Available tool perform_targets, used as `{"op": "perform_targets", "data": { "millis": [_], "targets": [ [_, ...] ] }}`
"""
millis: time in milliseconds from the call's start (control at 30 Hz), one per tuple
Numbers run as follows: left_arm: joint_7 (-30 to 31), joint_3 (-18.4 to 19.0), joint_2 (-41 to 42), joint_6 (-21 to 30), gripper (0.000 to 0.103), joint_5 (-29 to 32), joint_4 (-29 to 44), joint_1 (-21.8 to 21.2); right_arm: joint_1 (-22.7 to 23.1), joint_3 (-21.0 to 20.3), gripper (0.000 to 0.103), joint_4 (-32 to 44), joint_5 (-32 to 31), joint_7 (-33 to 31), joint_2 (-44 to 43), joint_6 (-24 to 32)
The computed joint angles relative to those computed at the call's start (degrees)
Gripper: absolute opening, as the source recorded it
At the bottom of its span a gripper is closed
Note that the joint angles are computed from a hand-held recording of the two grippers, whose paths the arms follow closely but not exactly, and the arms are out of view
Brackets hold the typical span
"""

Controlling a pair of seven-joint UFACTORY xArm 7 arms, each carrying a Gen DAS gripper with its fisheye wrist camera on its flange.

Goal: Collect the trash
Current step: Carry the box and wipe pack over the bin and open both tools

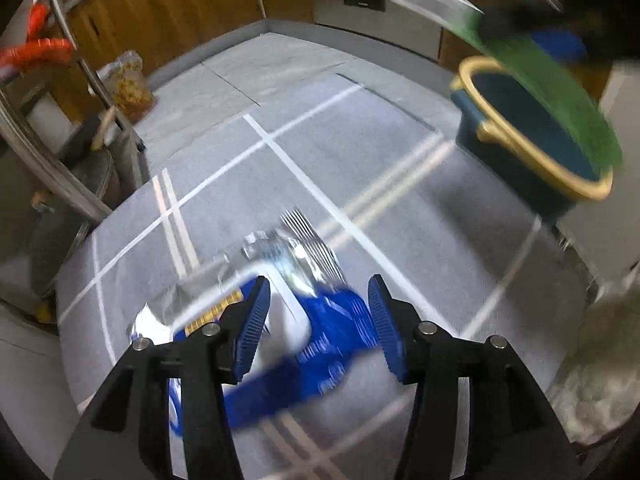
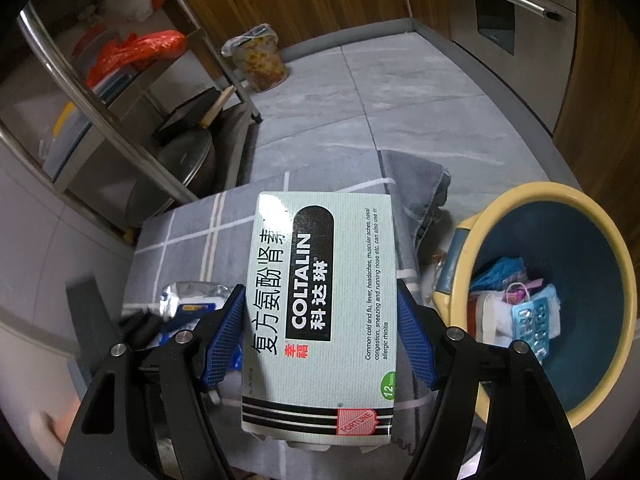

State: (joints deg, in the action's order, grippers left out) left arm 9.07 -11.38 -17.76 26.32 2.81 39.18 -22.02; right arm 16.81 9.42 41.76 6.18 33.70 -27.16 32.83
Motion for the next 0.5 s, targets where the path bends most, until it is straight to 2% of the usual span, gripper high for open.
{"op": "perform_targets", "data": {
  "millis": [67, 133, 300, 367, 400, 433, 500],
  "targets": [
    [-1.8, -2.1, -1.8, -1.2, 0.053, 3.5, -2.5, 0.9, 0.4, 0.0, 0.072, 0.2, 0.4, -0.1, 0.1, -0.3],
    [-4.7, -5.1, -3.5, -3.2, 0.054, 9.8, -4.9, 3.2, 1.0, -0.2, 0.072, 0.3, 1.2, -0.4, 0.0, -0.7],
    [-9.3, -8.2, -2.9, -6.0, 0.054, 18.9, -6.1, 6.5, 1.3, 0.5, 0.072, 0.7, 0.6, -0.8, -0.1, -0.6],
    [-10.7, -8.3, -2.3, -6.9, 0.052, 21.2, -5.9, 6.9, 1.0, 0.5, 0.072, 0.5, 0.3, -0.7, -0.1, -0.3],
    [-10.7, -8.1, -1.7, -7.1, 0.038, 21.3, -5.4, 6.8, 0.8, 0.5, 0.072, 0.4, 0.1, -0.4, -0.3, -0.1],
    [-8.3, -5.9, -1.0, -6.1, 0.02, 19.0, -4.7, 4.3, 0.6, 0.6, 0.072, 0.2, 0.0, 0.0, -0.5, 0.0],
    [-7.2, -4.9, -0.9, -5.3, 0.018, 17.6, -4.2, 3.2, 0.3, 0.5, 0.072, -0.2, -0.3, 0.4, -0.9, 0.2]
  ]
}}
